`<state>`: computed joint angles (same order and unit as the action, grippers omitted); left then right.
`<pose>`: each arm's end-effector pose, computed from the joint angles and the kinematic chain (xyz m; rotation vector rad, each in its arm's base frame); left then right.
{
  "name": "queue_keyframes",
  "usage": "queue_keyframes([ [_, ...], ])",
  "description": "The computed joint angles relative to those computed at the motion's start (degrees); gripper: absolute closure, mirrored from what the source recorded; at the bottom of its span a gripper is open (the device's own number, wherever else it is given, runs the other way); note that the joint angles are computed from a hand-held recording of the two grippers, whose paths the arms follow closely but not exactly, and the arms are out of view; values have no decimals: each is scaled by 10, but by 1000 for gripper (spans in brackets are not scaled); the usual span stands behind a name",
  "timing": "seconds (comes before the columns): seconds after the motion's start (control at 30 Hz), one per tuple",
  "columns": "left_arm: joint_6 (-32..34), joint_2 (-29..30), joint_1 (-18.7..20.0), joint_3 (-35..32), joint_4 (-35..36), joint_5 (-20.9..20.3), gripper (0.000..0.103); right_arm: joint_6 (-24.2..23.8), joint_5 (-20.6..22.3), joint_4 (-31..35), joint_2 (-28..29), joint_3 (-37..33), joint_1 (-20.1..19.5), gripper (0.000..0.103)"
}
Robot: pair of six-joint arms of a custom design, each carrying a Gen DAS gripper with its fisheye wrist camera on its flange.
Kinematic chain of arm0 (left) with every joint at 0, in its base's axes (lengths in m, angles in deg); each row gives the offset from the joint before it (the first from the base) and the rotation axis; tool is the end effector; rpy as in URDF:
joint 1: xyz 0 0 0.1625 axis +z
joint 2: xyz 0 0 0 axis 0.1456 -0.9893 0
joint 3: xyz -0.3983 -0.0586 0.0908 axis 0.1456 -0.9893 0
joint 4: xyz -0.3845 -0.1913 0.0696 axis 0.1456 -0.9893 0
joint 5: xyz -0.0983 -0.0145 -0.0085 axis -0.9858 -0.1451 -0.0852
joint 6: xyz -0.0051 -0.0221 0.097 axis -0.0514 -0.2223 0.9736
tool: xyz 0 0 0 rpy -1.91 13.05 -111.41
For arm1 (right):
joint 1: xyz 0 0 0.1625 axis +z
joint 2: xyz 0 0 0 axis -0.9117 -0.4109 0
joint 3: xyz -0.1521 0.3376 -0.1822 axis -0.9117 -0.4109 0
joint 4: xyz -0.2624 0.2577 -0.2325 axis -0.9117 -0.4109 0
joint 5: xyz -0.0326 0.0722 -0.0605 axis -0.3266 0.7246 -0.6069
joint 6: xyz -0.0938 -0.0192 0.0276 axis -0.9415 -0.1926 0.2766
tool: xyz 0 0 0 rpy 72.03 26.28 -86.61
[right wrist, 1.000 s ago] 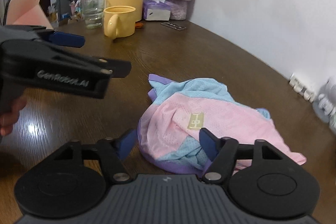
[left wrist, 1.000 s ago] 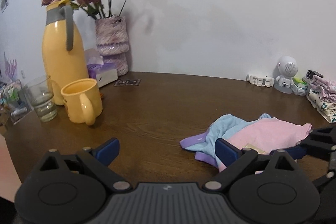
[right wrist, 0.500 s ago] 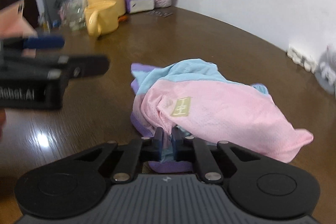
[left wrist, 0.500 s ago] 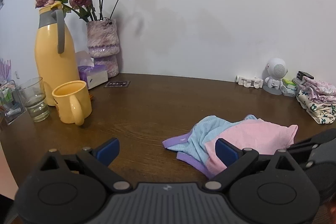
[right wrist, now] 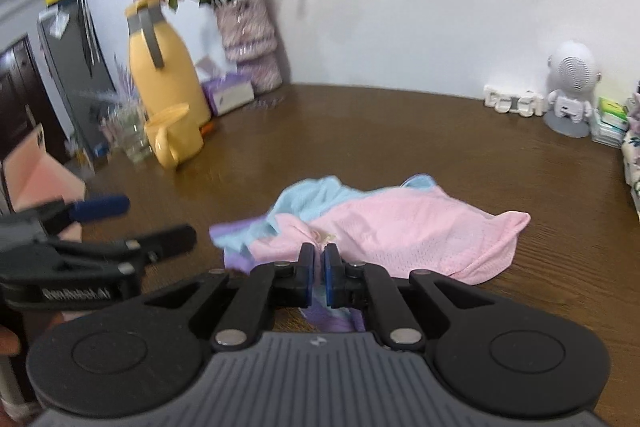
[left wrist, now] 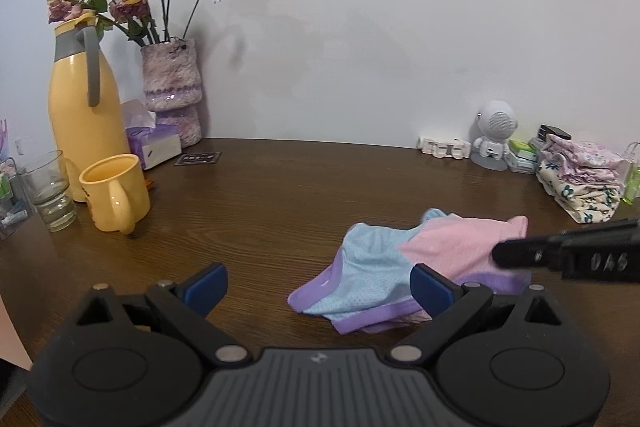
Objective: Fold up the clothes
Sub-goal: 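Grasp the garment's purple trim with the right gripper while the left gripper grasps another edge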
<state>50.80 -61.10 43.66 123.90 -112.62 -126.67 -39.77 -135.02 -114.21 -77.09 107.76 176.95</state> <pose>-0.1430 -0.5064 0.2448 0.8291 2.2137 -1.0863 0.2921 -0.4990 0.1171 0.5941 -2.4803 1.1051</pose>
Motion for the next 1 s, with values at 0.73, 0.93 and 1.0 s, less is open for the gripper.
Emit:
queue_keyframes([
  [0.73, -67, -11, -92, 72, 18, 21, 5, 22, 119, -39, -216, 214, -77, 83],
  [0.93, -83, -53, -67, 82, 53, 56, 5, -58, 90, 47, -129, 162, -46, 60],
  [1.0, -75, -72, -59, 88, 60, 55, 5, -84, 57, 50, -95, 144, -27, 54],
])
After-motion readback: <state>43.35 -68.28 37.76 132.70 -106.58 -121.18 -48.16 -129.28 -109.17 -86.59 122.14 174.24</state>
